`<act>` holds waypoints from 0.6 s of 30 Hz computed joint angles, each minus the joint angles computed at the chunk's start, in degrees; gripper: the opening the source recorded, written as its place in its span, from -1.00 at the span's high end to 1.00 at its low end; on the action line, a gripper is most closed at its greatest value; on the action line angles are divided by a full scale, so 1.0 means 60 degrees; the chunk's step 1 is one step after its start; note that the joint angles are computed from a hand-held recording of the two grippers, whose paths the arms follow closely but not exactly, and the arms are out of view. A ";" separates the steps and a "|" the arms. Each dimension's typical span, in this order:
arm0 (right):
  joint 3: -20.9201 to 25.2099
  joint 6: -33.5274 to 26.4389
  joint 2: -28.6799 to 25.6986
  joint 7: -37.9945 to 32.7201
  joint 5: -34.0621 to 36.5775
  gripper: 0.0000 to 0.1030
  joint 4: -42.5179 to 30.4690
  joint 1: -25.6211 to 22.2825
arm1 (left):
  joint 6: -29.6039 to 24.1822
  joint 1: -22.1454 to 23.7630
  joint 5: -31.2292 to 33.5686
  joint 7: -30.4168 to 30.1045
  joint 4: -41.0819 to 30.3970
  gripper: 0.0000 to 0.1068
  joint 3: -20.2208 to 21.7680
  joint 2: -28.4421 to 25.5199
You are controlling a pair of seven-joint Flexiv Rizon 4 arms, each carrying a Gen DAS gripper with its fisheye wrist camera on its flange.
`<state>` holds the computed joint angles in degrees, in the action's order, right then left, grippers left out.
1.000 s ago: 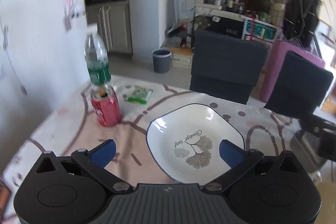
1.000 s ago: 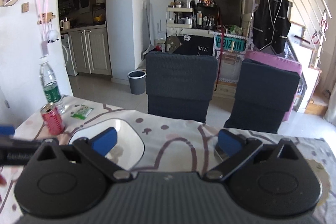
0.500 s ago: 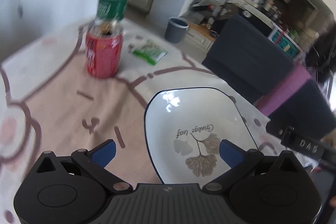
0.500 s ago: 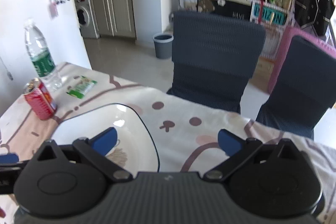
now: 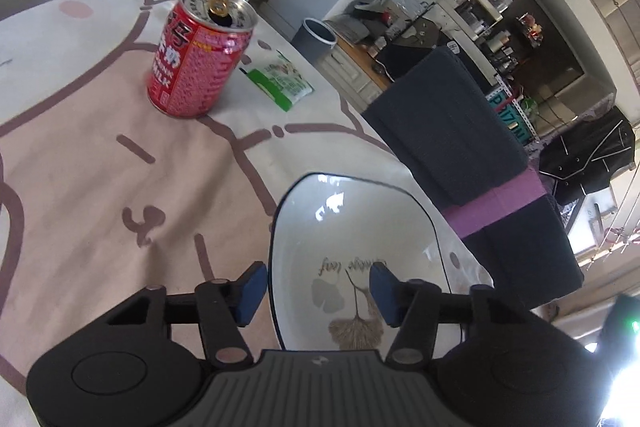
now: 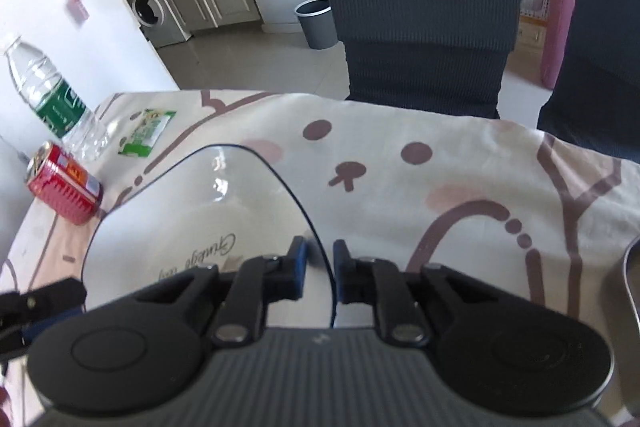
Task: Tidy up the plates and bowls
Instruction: 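Reach both grippers to the white leaf-print plate and close them on its rim, then lift the white plate with both grippers and carry it toward the cream bowl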
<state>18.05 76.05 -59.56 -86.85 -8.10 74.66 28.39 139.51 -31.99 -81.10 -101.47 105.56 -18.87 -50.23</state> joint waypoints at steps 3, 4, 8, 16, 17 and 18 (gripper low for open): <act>0.0208 -0.0144 0.0289 -0.0179 0.0073 0.77 0.0469 -0.0172 | 0.0103 0.0024 -0.0126 0.0213 0.0079 0.14 0.0023 -0.0001; 0.0231 -0.0131 0.0412 -0.0204 0.0119 0.78 0.0685 -0.0199 | 0.0055 0.0071 -0.0080 0.0249 0.0170 0.22 0.0031 0.0031; 0.0410 -0.0173 0.0889 -0.0402 0.0208 0.78 0.1526 -0.0384 | -0.0458 0.0244 -0.0010 0.0551 0.0564 0.45 0.0039 0.0246; 0.1215 -0.1005 0.0309 -0.1171 0.0900 0.76 0.0530 -0.0918 | -0.1777 0.0328 0.0939 -0.0351 0.1381 0.74 0.0526 0.0558; 0.1247 -0.1155 0.0210 -0.1273 0.0979 0.76 0.0324 -0.0921 | -0.1893 0.0306 0.1139 -0.0541 0.1445 0.74 0.0632 0.0570; 0.1239 -0.1310 0.0078 -0.1338 0.1051 0.76 0.0065 -0.0873 | -0.1994 0.0256 0.1244 -0.0641 0.1475 0.74 0.0740 0.0582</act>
